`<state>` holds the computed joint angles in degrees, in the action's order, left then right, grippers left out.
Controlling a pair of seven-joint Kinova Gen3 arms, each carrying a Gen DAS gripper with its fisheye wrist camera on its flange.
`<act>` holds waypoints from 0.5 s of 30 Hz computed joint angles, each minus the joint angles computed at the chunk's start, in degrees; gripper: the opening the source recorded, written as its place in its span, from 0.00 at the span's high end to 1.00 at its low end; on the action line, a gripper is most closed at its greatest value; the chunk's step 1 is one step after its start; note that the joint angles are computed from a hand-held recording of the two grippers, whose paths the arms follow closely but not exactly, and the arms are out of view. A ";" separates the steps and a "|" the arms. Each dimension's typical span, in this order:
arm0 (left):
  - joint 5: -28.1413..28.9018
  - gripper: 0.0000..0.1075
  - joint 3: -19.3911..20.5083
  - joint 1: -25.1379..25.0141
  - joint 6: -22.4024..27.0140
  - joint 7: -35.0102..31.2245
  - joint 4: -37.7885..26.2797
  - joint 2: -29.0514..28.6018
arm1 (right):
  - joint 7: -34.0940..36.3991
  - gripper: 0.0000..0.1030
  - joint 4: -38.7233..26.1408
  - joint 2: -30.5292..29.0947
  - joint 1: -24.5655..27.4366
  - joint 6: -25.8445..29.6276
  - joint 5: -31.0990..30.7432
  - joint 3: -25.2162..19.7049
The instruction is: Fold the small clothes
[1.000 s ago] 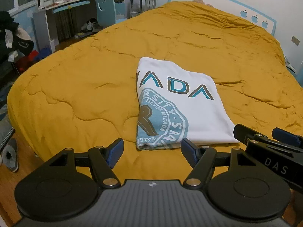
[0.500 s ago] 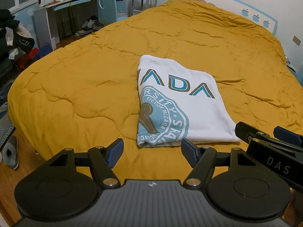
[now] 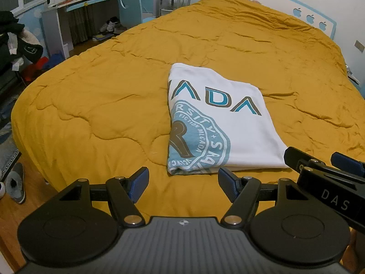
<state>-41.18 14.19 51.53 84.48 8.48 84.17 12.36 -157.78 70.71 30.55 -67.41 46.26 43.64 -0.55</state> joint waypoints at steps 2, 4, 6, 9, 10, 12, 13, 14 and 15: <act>-0.01 0.25 -0.02 -0.02 -0.09 0.02 0.04 -0.01 | -0.19 0.21 -0.14 0.08 -0.22 0.27 0.11 0.10; 0.13 0.25 -0.04 -0.18 -0.58 0.08 0.30 -0.21 | -0.21 0.21 -0.12 0.07 -0.12 0.27 0.00 0.05; 0.53 0.25 0.00 -0.48 -1.02 -0.01 0.51 -0.43 | -0.08 0.21 -0.21 0.13 -0.07 0.42 -0.14 -0.03; 0.80 0.25 0.08 -0.60 -0.89 -0.07 0.48 -0.31 | 0.15 0.21 -0.37 0.23 -0.14 0.78 -0.23 -0.07; 0.85 0.25 0.08 -0.62 -0.76 -0.22 0.40 -0.18 | 0.44 0.21 -0.45 0.25 -0.03 0.90 -0.44 -0.20; 1.21 0.25 0.02 -0.77 -0.94 -0.34 0.42 -0.19 | 0.81 0.21 -0.66 0.34 0.01 1.22 -0.72 -0.28; 1.52 0.25 -0.02 -0.90 -1.14 -0.31 0.44 -0.27 | 0.74 0.21 -0.64 0.36 -0.07 1.28 -0.71 -0.21; 1.69 0.25 -0.04 -1.00 -1.35 -0.25 0.52 -0.34 | 0.67 0.21 -0.64 0.36 -0.12 1.30 -0.70 -0.16; 1.77 0.25 -0.04 -1.04 -1.41 -0.22 0.55 -0.38 | 0.58 0.21 -0.59 0.33 -0.13 1.27 -0.72 -0.13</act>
